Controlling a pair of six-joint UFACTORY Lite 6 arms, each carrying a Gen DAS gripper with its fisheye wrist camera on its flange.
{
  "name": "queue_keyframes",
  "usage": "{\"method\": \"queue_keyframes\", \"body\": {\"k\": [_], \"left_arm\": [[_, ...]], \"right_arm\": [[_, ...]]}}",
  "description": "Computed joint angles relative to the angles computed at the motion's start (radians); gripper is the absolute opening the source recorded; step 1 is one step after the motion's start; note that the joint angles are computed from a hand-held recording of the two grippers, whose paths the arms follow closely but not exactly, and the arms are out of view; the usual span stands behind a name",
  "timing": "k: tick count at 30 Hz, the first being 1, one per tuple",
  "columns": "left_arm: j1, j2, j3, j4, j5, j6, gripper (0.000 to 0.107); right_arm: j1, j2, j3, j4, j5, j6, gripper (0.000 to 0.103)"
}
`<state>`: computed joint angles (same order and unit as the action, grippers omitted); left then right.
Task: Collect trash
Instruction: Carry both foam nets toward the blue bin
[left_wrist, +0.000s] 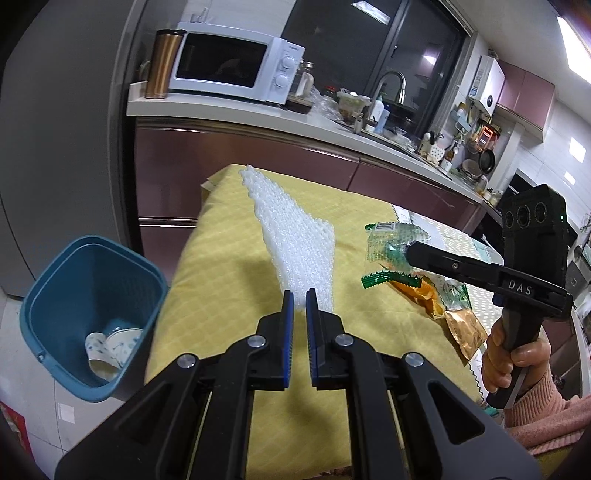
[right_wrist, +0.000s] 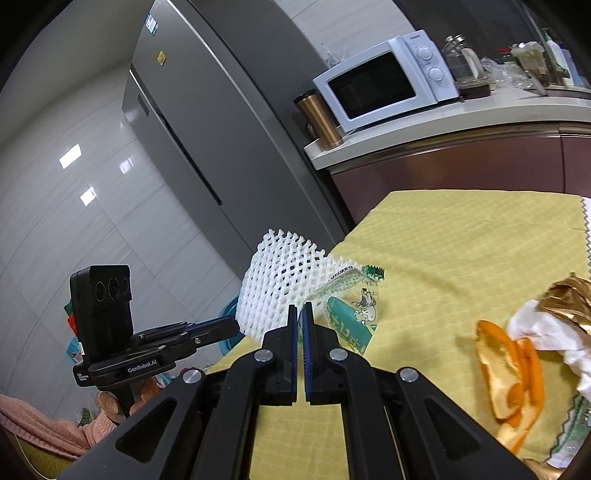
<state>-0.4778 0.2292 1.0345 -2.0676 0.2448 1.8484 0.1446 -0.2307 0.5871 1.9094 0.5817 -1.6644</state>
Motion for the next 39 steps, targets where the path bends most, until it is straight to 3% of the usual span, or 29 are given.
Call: {"method": "queue_keyframes", "body": {"k": [15,29,39], "left_arm": [[0.156,-0.125,-0.123,0.090,0.024,-0.054,0.007],[0.256,-0.207,-0.203,0.106,0.031,-0.052,0.007],[0.306,-0.163,-0.203,0.118,0.071,-0.070,0.006]], "right_arm": [[0.160,0.191,0.169,0.051,-0.039,-0.022,0.002],[0.241,0.384,0.382,-0.010,-0.066,0.042,0.002],[0.288,0.495,0.500,-0.082,-0.083,0.113,0.002]]}}
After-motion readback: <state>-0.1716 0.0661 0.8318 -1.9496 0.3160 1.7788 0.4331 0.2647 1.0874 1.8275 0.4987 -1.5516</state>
